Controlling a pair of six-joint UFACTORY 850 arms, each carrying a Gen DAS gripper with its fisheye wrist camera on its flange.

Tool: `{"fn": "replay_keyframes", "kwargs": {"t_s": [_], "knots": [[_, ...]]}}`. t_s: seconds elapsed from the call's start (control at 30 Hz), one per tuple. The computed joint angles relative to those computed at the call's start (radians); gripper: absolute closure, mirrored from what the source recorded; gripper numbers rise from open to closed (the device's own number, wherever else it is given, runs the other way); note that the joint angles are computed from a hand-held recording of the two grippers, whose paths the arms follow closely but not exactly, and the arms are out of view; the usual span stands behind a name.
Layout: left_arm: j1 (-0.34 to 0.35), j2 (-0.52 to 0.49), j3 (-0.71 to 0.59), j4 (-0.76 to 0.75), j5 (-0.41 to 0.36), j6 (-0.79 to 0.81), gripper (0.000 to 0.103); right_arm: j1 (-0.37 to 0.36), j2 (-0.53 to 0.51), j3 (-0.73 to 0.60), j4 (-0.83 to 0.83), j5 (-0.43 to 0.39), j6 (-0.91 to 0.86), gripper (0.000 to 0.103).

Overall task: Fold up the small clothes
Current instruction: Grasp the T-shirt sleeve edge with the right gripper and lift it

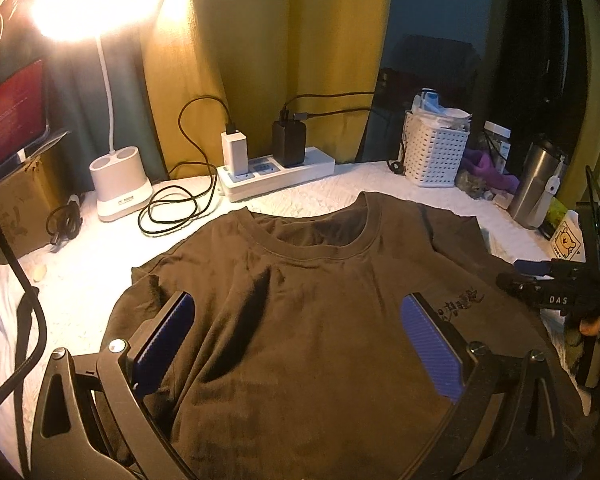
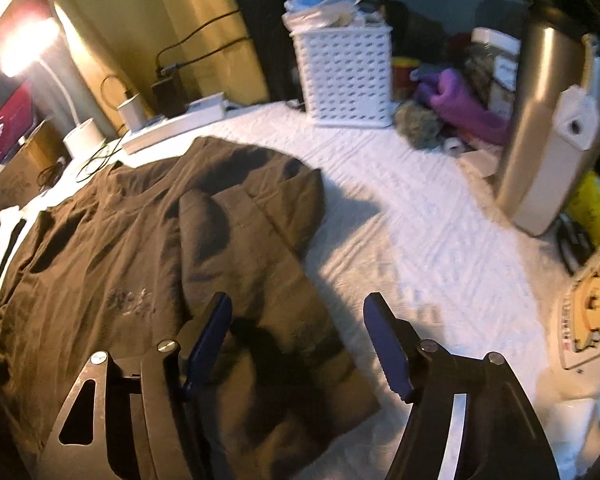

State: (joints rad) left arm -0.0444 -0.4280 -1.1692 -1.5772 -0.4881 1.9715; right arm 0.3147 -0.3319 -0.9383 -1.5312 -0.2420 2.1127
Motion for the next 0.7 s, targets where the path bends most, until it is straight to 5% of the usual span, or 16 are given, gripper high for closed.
{"fn": "replay_keyframes", "kwargs": {"t_s": [0.1, 0.13, 0.23, 0.7], "knots": [[-0.004, -0.003, -0.003, 0.007, 0.002, -0.005, 0.001, 0.002, -0.005, -0.001, -0.051, 0.018, 0.030, 0.043], [-0.006, -0.003, -0.004, 0.009, 0.002, -0.006, 0.001, 0.002, -0.003, 0.001, -0.071, 0.026, 0.049, 0.061], [-0.009, -0.001, -0.002, 0.013, 0.003, -0.008, 0.001, 0.009, -0.002, 0.001, -0.012, 0.009, -0.022, 0.090], [0.005, 0.011, 0.005, 0.018, -0.020, -0.013, 0.001, 0.075, 0.149, 0.100, 0.153, -0.274, -0.058, 0.097]]}}
